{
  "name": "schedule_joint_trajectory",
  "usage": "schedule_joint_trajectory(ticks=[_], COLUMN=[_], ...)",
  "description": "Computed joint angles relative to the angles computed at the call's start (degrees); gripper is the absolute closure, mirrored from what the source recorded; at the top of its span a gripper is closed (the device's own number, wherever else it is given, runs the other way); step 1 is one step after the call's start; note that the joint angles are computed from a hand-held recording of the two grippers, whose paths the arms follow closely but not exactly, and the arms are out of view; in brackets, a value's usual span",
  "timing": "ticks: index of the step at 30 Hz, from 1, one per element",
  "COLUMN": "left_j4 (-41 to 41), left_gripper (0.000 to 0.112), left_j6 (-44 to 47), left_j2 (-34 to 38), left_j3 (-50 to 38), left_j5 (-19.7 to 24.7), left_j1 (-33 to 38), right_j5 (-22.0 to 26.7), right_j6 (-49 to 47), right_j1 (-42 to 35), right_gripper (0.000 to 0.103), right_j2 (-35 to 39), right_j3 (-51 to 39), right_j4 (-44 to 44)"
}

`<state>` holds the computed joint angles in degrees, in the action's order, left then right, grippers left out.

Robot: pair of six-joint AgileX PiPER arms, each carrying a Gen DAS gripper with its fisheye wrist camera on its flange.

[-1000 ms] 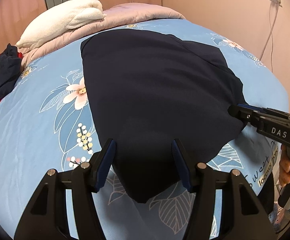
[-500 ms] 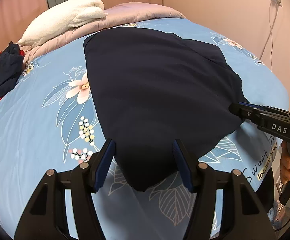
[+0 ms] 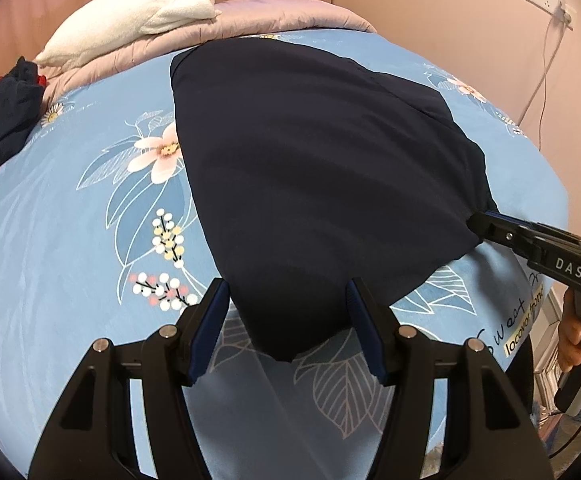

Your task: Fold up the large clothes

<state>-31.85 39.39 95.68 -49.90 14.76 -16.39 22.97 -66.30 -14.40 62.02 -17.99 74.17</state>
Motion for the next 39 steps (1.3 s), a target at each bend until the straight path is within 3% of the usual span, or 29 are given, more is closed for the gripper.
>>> schedule_joint_trajectory(ticks=[5, 9, 13, 16, 17, 20, 26, 29, 39], left_j4=[-4.47, -8.8, -13.51, -16.76, -18.02, -20.13, -26.34, -28.15, -29.92], left_gripper=[0.039, 0.037, 0.035, 0.026, 0.026, 0.025, 0.025, 0.022, 0.019], left_j6=[3.31, 6.68, 9.75, 11.29, 11.87, 12.17, 12.45, 11.12, 5.21], left_j2=[0.27, 0.57, 0.74, 1.17, 1.62, 3.7, 11.59, 14.73, 22.36], left_j3=[-0.6, -1.28, -2.6, -3.77, -4.4, -7.0, -14.41, -17.67, -28.21], left_j5=[2.62, 5.64, 9.78, 12.21, 13.34, 17.87, 32.1, 36.82, 39.94], left_j1=[2.21, 4.32, 6.94, 9.03, 9.96, 12.5, 19.09, 20.69, 20.11], right_j5=[7.73, 9.49, 12.98, 19.11, 20.73, 26.87, 32.97, 34.15, 31.55], right_j6=[-3.08, -1.38, -2.54, -5.74, -6.88, -10.95, -13.27, -13.66, -8.72], right_j1=[-6.47, -7.03, -9.33, -15.43, -17.2, -23.43, -26.91, -26.58, -21.22], right_gripper=[0.069, 0.063, 0.045, 0.027, 0.026, 0.019, 0.016, 0.013, 0.013], right_j2=[-0.89, -2.21, -2.95, -2.47, -1.94, 2.51, 14.06, 18.77, 25.61], right_j3=[1.13, 1.15, 0.45, -0.04, -0.07, -0.41, -2.64, -4.53, -12.24], right_j4=[0.38, -2.59, -3.39, -1.45, -0.5, 3.06, 8.84, 11.45, 10.82])
